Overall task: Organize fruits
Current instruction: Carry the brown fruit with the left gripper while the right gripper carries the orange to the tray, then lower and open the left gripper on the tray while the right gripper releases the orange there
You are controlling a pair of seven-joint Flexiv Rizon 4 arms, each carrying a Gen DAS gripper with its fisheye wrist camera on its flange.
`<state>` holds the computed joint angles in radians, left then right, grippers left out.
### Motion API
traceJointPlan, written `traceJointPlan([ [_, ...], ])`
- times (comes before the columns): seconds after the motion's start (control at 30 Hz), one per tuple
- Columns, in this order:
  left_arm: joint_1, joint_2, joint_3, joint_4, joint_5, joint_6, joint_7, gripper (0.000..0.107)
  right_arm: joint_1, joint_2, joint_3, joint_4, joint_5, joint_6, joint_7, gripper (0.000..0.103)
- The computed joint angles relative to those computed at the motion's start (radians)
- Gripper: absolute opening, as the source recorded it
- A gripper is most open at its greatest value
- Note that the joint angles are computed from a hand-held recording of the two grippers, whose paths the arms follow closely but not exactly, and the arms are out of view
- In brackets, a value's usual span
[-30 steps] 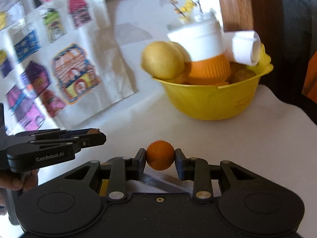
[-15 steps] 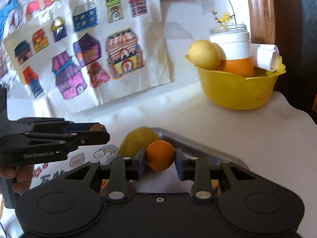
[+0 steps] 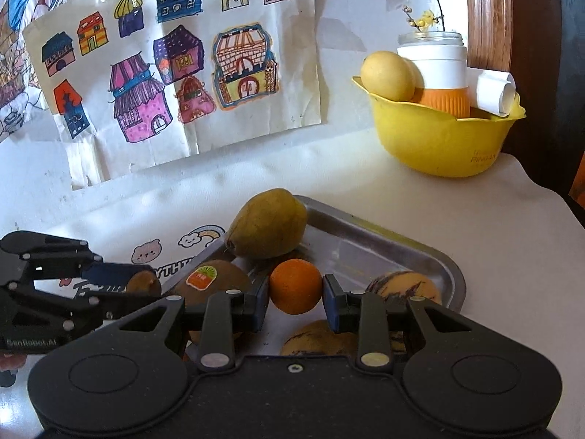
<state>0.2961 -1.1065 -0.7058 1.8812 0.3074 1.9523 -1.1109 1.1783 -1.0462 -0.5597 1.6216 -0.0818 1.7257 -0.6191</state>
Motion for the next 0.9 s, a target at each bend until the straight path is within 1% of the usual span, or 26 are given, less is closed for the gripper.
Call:
traceJointPlan([
  [0.23,0.003,0.012,0.012,0.023,0.019,0.000,0.022,0.030,-0.011,0.009,0.018,-0.012,-0.035,-0.040,0.001,0.033],
  [0.37,-0.020,0.035,0.041,0.031,0.005,0.005,0.027,0.030,-0.034,0.015,0.043,-0.025,-0.072,-0.064,0.011,0.033],
  [0.53,-0.036,0.054,0.061,0.037,-0.011,-0.004,0.032,0.030,-0.047,0.019,0.053,-0.028,-0.114,-0.078,0.026,0.033],
  [0.67,-0.037,0.060,0.061,0.039,-0.013,-0.012,0.041,0.030,-0.053,0.025,0.057,-0.029,-0.140,-0.092,0.036,0.033],
  [0.8,-0.063,0.074,0.086,0.040,-0.024,-0.003,0.047,0.030,-0.060,0.032,0.064,-0.035,-0.176,-0.128,0.048,0.033],
  [0.9,-0.103,0.088,0.128,0.032,-0.026,0.019,0.056,0.030,-0.078,0.039,0.082,-0.046,-0.211,-0.158,0.068,0.033],
])
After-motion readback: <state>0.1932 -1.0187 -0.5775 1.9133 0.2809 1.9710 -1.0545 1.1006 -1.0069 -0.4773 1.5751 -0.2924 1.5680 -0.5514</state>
